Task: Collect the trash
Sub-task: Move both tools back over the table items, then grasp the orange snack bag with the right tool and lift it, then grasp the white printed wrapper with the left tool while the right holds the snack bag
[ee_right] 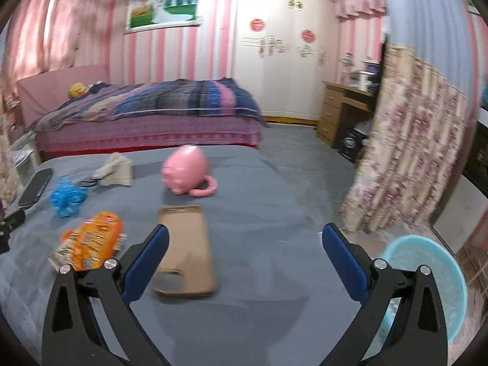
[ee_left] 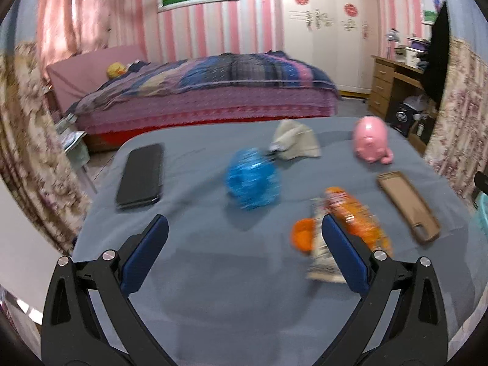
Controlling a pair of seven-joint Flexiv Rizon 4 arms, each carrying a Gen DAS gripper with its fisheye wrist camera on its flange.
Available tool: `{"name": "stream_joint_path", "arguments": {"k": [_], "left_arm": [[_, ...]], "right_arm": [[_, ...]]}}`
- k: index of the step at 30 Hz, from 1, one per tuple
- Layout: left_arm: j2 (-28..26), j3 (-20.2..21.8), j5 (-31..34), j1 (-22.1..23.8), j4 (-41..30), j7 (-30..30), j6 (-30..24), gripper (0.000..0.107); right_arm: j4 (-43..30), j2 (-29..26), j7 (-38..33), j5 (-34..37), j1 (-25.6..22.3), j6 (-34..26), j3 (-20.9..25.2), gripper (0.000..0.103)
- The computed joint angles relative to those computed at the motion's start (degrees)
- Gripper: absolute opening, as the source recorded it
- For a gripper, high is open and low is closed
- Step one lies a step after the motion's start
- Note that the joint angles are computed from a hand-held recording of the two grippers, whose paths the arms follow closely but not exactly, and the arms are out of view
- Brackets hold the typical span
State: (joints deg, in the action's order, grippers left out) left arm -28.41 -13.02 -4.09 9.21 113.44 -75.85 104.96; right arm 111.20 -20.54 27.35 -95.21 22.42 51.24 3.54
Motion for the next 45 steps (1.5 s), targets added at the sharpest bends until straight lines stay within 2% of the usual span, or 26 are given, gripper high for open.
{"name": "stream_joint_path", "arguments": {"k": [8,14,20,22,24,26,30,34,39,45], "left_arm": [[-1.5,1.3,0.2,4.5,0.8,0.0,0.2,0.097],[-3.1,1.6,-0.7,6.1,0.2,0.4,-0.7,0.097],[-4.3,-0.5,-1.1,8.0,-0.3,0.3,-1.6,0.097],[-4.3,-0.2,-1.1,7.3,-0.3,0.4,-1.5,0.097],[-4.1,0.1,-1.0,6.7,-0.3,0.7,-1.3,0.097],[-3.8,0.5,-1.0,5.9,-0.2,0.9,-1.1,0.097],[-3.2,-0.4,-1.0,5.8,0.2,0.7,-1.3,0.097],[-2.9,-0.9,-1.2,5.0,0.2,0.5,-1.7,0.097],[-2.7,-0.6,-1.4,2.5,0.0,0.7,-2.0,0.097],[-2.9,-0.3,-1.7,-0.7,-0.9,1.2,-2.7,0.097]], "right_arm": [[-10.1,-8.9,-5.0,1.4,3.6,6.5,-1.6,0.098],[-13.5,-12.8,-9.2,2.2,6.7,8.3,-3.6,0.098],[-15.8,-15.4,-12.6,4.6,7.6,12.8,-4.6,0.096],[-16.7,-16.4,-14.2,6.4,7.7,14.5,-5.0,0.088],[-17.9,-18.2,-18.2,10.9,7.4,17.2,-4.7,0.068],[-18.1,-19.0,-19.5,13.4,6.9,21.0,-5.0,0.056],[-18.1,-19.4,-18.7,13.8,7.5,27.0,-7.6,0.033],[-17.4,-18.3,-12.6,9.0,7.9,30.9,-10.8,0.027],[-15.3,-14.8,-2.9,-1.1,4.2,30.8,-9.9,0.027],[-10.3,-12.7,-7.6,4.3,-1.0,28.6,-6.4,0.028]]}}
